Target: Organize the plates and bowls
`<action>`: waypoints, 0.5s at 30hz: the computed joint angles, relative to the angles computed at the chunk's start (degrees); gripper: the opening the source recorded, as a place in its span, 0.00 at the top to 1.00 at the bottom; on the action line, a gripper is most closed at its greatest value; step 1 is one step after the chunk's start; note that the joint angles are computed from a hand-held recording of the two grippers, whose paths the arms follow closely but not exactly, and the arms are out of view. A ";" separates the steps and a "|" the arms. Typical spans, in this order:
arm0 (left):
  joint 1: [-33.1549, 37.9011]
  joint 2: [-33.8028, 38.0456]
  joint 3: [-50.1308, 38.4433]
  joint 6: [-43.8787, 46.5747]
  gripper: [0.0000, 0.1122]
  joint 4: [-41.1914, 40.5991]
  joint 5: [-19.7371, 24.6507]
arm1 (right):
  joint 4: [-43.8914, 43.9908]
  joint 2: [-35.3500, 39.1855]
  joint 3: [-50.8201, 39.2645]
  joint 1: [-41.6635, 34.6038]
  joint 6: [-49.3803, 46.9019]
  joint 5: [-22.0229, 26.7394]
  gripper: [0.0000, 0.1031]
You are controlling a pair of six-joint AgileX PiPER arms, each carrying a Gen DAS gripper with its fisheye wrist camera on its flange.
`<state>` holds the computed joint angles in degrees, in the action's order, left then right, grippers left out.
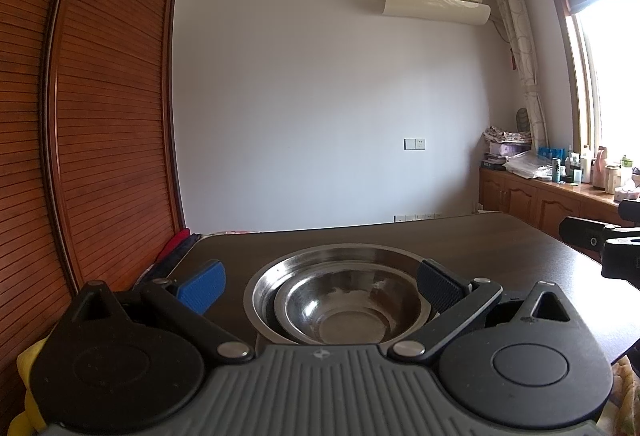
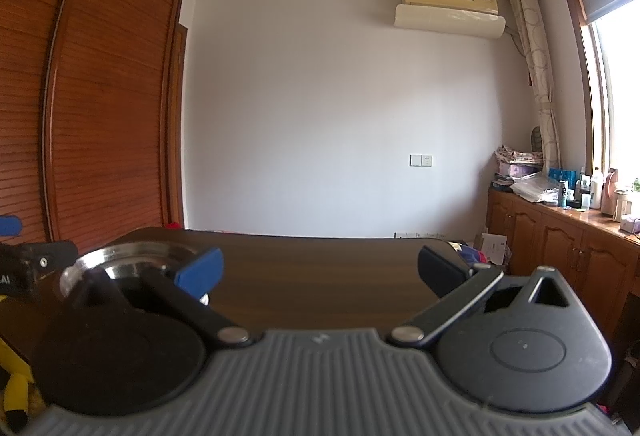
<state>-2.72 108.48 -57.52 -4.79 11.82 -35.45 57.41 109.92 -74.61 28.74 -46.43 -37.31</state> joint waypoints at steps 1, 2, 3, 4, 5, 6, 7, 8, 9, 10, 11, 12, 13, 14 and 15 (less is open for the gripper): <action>-0.02 -0.02 0.09 -0.08 0.08 0.03 -0.08 | -0.11 0.00 0.04 0.01 0.09 -0.05 0.00; 0.02 -0.01 0.05 -0.17 0.08 0.13 -0.02 | 0.12 0.04 -0.07 0.01 -0.13 -0.02 0.00; 0.04 -0.04 0.08 -0.19 0.08 0.19 -0.04 | 0.21 0.03 -0.08 0.03 -0.19 0.01 0.00; 0.05 -0.09 0.23 -0.11 0.08 0.11 -0.17 | 0.30 0.07 -0.10 0.05 -0.23 0.01 0.00; 0.05 -0.09 0.23 -0.11 0.08 0.11 -0.17 | 0.35 0.14 -0.15 0.08 -0.22 -0.01 0.00; 0.10 -0.10 0.13 -0.30 0.08 0.27 -0.05 | 0.48 0.15 -0.23 0.11 -0.38 0.01 0.00; 0.11 -0.10 0.15 -0.32 0.08 0.32 -0.08 | 0.73 0.18 -0.34 0.16 -0.63 -0.03 0.00; 0.08 -0.06 0.21 -0.17 0.08 0.22 -0.17 | 0.48 0.15 -0.27 0.09 -0.39 0.07 0.00; 0.09 -0.07 0.19 -0.18 0.08 0.24 -0.15 | 0.48 0.15 -0.27 0.09 -0.39 0.07 0.00; 0.08 -0.06 0.23 -0.19 0.08 0.21 -0.22 | 0.63 0.14 -0.28 0.14 -0.48 0.06 0.00; 0.08 -0.06 0.23 -0.19 0.08 0.21 -0.22 | 0.61 0.10 -0.20 0.19 -0.43 0.00 0.00; 0.08 -0.07 0.20 -0.17 0.08 0.19 -0.16 | 0.55 0.12 -0.22 0.17 -0.42 0.01 0.00; 0.10 -0.07 0.16 -0.21 0.08 0.24 -0.12 | 0.67 0.13 -0.25 0.19 -0.54 -0.02 0.00; 0.06 -0.06 0.24 -0.09 0.08 0.10 -0.22 | 0.74 0.12 -0.24 0.21 -0.57 -0.04 0.00; 0.06 -0.06 0.20 -0.11 0.08 0.09 -0.16 | 0.64 0.11 -0.23 0.17 -0.47 0.04 0.00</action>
